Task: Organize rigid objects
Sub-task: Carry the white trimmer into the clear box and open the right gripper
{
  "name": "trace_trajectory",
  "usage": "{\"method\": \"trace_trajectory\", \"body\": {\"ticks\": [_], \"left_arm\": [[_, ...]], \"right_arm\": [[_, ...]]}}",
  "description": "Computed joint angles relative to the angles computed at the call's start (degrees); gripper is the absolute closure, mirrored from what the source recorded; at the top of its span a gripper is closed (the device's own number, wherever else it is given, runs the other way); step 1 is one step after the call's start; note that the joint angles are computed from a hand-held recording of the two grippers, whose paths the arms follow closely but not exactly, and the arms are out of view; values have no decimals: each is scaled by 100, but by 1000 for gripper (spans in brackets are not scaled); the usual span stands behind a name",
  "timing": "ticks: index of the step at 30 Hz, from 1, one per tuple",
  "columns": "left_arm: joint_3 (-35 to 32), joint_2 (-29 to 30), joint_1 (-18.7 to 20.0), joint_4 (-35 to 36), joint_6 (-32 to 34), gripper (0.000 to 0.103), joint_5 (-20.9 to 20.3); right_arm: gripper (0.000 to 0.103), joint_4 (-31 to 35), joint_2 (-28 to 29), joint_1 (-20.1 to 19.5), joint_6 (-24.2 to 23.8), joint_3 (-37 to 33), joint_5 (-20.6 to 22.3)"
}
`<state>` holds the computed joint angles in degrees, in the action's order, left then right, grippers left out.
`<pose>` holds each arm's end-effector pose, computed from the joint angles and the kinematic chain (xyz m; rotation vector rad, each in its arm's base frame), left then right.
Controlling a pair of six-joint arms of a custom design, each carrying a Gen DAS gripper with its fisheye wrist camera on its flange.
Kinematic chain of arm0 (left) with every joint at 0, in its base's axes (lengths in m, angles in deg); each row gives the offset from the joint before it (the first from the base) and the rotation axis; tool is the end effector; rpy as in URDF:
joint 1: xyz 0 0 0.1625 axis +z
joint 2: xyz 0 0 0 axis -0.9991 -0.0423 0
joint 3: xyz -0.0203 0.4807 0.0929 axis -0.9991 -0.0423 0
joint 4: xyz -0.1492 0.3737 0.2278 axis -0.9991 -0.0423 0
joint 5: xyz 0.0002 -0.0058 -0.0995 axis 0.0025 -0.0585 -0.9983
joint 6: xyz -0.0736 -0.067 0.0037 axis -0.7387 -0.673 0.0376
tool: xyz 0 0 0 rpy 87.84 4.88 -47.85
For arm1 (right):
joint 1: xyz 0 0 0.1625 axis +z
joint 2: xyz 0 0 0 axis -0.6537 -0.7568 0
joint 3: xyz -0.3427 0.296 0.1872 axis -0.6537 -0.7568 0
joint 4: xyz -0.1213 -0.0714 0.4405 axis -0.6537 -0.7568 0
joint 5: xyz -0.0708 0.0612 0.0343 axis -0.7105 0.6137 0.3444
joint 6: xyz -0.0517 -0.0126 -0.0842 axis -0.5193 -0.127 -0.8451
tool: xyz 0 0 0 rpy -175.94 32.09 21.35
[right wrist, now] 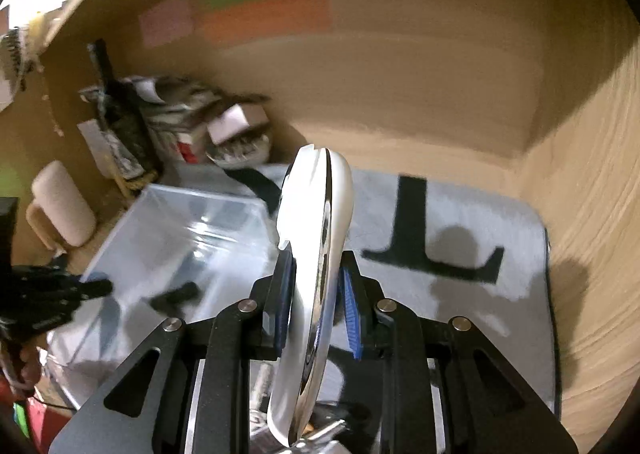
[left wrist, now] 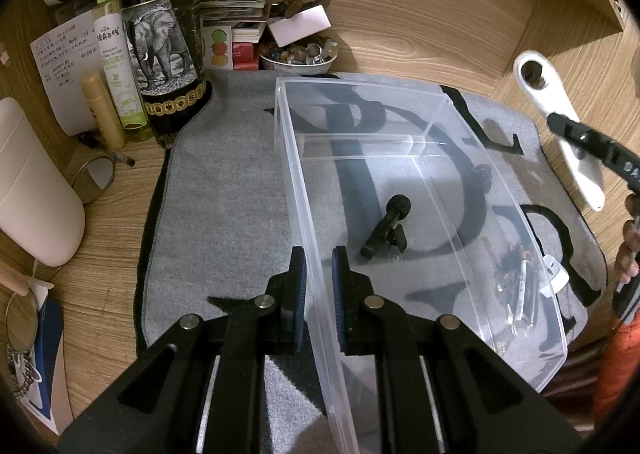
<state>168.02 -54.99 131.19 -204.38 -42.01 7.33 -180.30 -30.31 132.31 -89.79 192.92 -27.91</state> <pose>-0.1100 -0.4047 0.1142 -0.0396 2.2905 -0.9036 0.1432 -0.5213 0.1013 1.2845 -2.3706 0.7984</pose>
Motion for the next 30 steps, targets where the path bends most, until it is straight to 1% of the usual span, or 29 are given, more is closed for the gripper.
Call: {"method": "trace_trajectory", "body": {"ticks": [6,9,16,23,30], "left_arm": [[-11,5,2,15,-4,91,5],[-12,3,1,24,-5,91,7],[-15,6,1,20,-14,91,5],[-16,6,-1,33,-23,91,10],[-23,13,-2,38,-34,91,13]], "right_arm": [[82,-113,13,166,-202,176,242],[82,-63,52,247,-335,247,336],[82,19,311,417,-532,305,322],[82,211,638,539,-548,229,104],[82,528,908,643,-579,56,-426]]}}
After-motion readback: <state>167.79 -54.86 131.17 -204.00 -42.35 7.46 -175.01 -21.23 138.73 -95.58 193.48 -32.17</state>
